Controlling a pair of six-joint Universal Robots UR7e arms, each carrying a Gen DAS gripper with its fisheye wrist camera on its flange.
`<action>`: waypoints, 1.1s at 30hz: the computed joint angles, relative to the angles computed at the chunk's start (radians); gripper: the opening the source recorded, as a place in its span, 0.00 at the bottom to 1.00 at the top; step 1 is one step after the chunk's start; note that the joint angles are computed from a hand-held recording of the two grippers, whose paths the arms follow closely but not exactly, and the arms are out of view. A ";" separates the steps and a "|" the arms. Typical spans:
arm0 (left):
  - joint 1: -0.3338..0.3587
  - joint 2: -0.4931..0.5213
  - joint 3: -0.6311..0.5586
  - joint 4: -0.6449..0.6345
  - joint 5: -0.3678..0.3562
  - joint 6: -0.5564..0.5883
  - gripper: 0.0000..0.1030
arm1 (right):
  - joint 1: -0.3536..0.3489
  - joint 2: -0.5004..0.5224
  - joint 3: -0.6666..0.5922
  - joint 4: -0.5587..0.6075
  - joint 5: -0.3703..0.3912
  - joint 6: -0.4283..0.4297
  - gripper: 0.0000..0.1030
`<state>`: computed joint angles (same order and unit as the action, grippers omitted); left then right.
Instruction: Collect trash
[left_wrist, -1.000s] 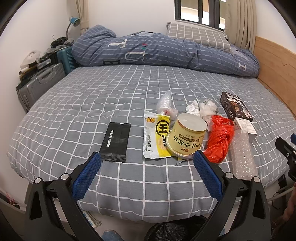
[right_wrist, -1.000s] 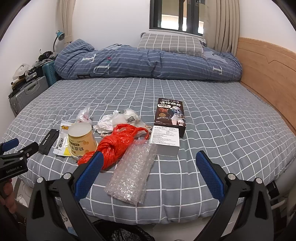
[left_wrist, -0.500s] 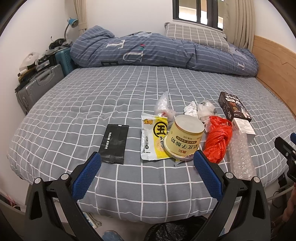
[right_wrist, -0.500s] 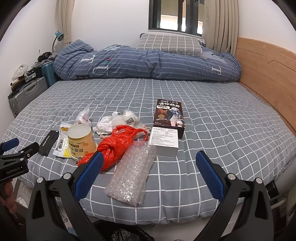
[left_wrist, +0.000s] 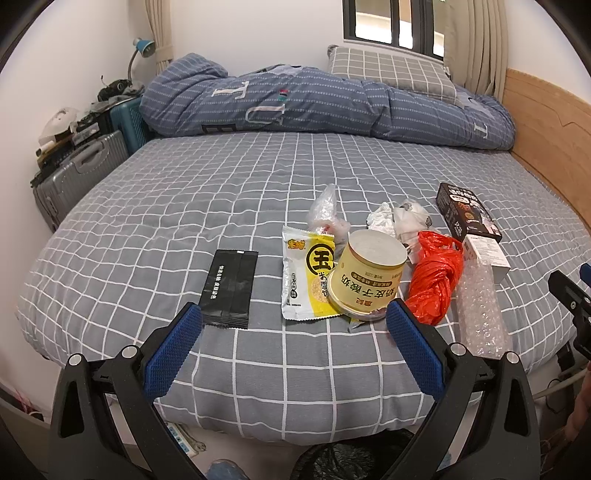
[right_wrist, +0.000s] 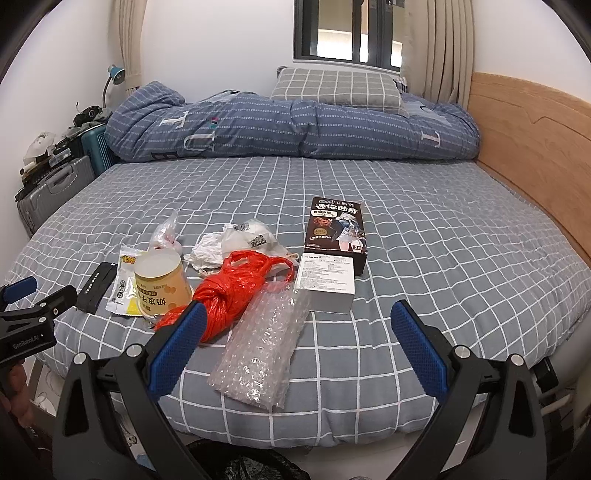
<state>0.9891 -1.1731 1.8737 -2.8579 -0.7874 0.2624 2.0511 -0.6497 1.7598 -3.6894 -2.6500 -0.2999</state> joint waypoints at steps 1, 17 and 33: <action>0.000 -0.001 0.000 0.000 0.000 0.000 0.94 | 0.000 -0.001 0.001 0.003 -0.001 0.004 0.93; 0.047 0.023 -0.049 0.023 0.015 0.017 0.94 | -0.027 0.017 -0.013 0.061 0.029 0.016 0.93; 0.192 0.185 -0.306 0.193 0.043 -0.007 0.94 | -0.095 0.078 -0.109 0.294 0.046 0.126 0.90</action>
